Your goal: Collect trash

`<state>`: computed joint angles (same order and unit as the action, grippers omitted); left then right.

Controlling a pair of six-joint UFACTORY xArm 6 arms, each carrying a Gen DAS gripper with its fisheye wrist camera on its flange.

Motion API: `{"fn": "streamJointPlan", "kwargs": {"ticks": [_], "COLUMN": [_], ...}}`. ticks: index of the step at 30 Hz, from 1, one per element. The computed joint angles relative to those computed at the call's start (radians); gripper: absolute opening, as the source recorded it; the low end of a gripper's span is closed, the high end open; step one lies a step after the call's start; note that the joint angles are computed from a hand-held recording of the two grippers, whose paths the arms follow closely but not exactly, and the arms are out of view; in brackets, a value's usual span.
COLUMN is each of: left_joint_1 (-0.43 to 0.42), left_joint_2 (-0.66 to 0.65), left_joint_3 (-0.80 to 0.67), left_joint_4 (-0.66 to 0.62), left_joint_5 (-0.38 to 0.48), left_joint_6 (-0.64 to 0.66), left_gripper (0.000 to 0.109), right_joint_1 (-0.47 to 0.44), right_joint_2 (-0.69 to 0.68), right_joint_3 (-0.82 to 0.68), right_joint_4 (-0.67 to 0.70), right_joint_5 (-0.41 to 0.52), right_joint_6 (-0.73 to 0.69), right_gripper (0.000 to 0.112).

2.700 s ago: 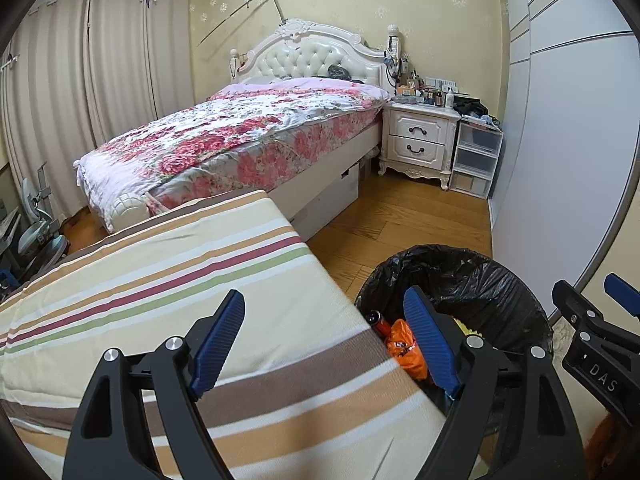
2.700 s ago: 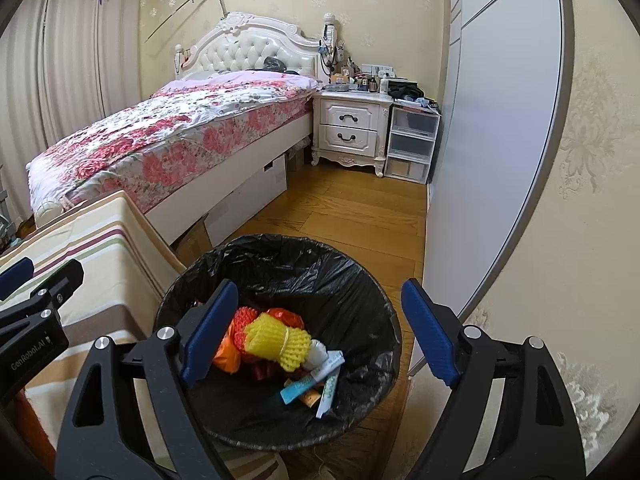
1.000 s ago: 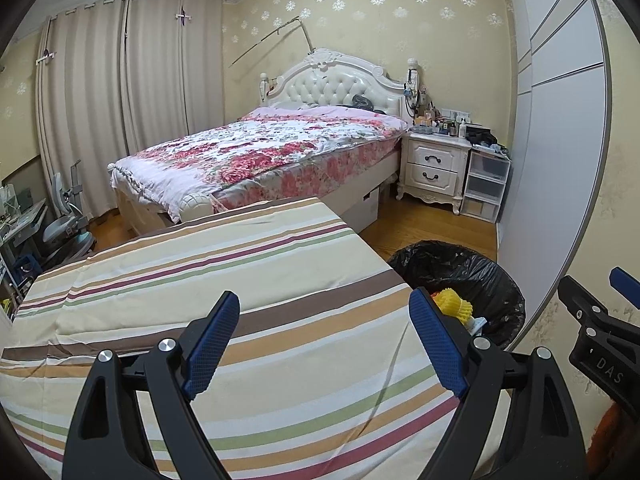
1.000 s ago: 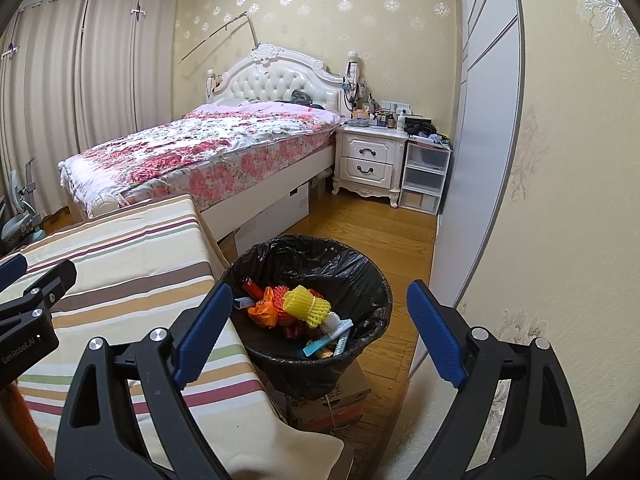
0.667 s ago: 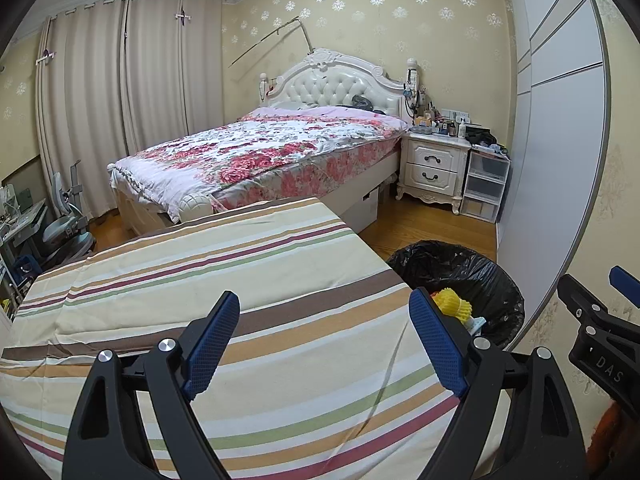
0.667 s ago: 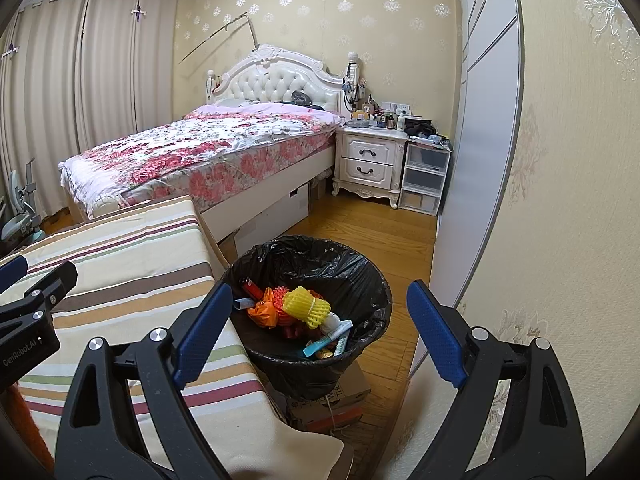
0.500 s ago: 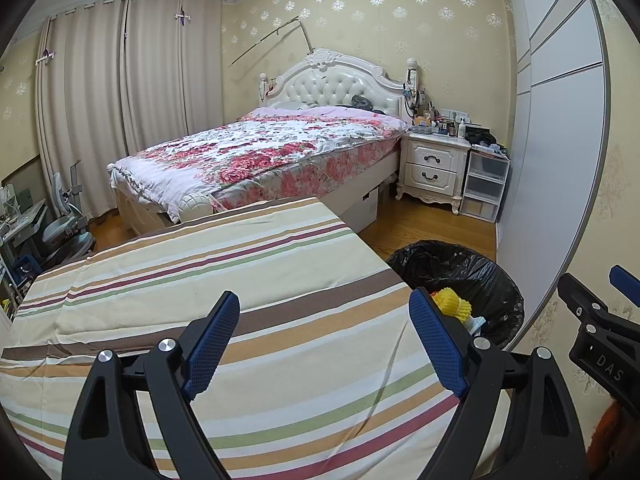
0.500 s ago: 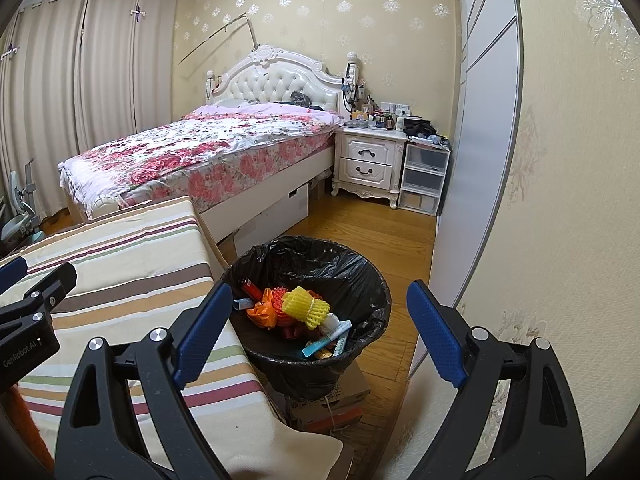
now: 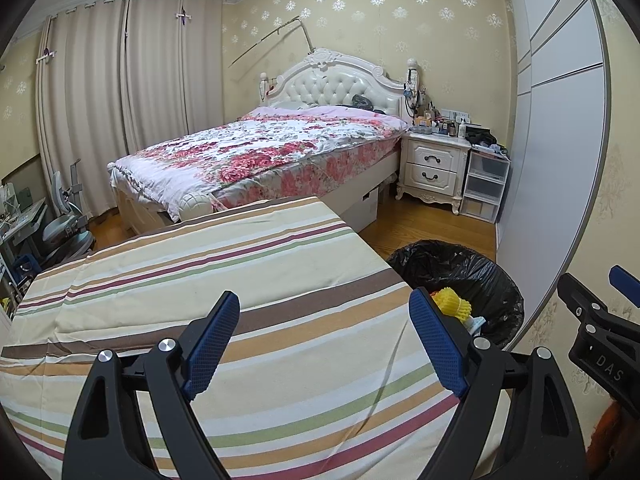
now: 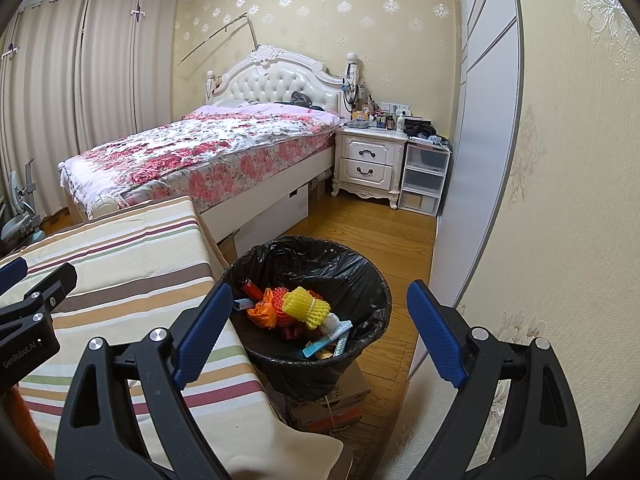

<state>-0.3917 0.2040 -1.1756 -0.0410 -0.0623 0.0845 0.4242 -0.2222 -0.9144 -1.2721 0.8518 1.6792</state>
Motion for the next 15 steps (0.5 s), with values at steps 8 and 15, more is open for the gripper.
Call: {"fn": "streamJointPlan", "kwargs": {"ticks": [8, 15], "left_joint_1": [-0.007, -0.013], "left_joint_2": [-0.002, -0.006], "left_joint_3": [0.001, 0.01], "left_joint_4": [-0.047, -0.06], "left_joint_5": [0.004, 0.007], "left_joint_6": [0.044, 0.048], "left_gripper": [0.084, 0.084], "right_joint_1": [0.001, 0.001], "right_joint_2": [0.002, 0.002], "right_joint_3": [0.0, 0.0], "right_joint_4": [-0.003, -0.003], "right_joint_5": [0.001, 0.0], "right_joint_6": [0.005, 0.004], "right_gripper": [0.087, 0.087]}}
